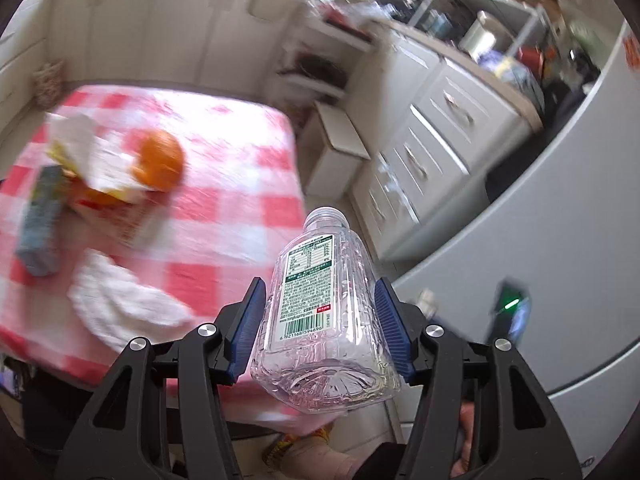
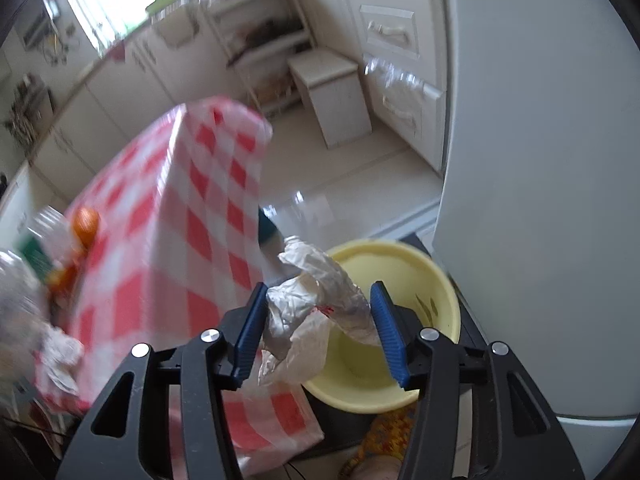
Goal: Collect trash
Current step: 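Carry the bottle and bag to the yellow bucket with both tools, then open both tools to drop the bottle and bag into the bucket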
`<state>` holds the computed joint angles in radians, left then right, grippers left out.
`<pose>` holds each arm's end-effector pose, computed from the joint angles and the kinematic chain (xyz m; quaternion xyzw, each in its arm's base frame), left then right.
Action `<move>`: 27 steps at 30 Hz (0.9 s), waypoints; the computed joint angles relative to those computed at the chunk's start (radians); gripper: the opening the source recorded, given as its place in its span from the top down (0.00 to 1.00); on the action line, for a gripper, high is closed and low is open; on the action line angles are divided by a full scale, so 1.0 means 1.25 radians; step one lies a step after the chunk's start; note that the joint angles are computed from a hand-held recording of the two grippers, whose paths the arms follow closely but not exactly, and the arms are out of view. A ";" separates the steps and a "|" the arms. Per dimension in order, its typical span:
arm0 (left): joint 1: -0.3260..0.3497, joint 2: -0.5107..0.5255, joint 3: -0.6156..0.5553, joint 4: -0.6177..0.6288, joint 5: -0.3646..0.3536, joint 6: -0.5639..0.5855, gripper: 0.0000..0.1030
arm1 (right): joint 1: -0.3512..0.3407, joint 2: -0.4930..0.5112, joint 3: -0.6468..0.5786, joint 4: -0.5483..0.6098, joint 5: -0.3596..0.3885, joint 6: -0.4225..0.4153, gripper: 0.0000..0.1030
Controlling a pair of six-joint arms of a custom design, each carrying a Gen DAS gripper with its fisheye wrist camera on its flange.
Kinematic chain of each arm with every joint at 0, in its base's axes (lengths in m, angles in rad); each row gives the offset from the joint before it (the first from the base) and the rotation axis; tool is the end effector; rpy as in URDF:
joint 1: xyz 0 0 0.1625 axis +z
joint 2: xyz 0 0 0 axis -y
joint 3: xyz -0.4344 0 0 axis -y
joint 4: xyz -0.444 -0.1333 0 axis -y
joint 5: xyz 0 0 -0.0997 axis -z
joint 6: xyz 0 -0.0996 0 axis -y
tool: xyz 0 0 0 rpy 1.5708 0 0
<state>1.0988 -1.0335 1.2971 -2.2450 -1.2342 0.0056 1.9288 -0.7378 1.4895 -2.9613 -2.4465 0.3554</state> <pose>-0.2066 -0.7702 0.3736 0.1951 0.9459 -0.2334 0.1131 0.3209 -0.6955 0.1597 -0.1320 -0.8600 0.4070 0.2779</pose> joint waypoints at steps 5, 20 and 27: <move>-0.016 0.065 0.001 0.024 -0.004 0.001 0.49 | 0.026 -0.013 0.005 -0.139 -0.014 -0.072 0.41; -0.026 0.214 -0.031 0.050 0.042 0.013 0.47 | 0.009 -0.045 0.033 -0.173 0.034 -0.015 0.38; -0.022 0.194 -0.034 0.045 0.032 0.014 0.45 | 0.018 -0.017 -0.007 -0.191 0.042 -0.061 0.37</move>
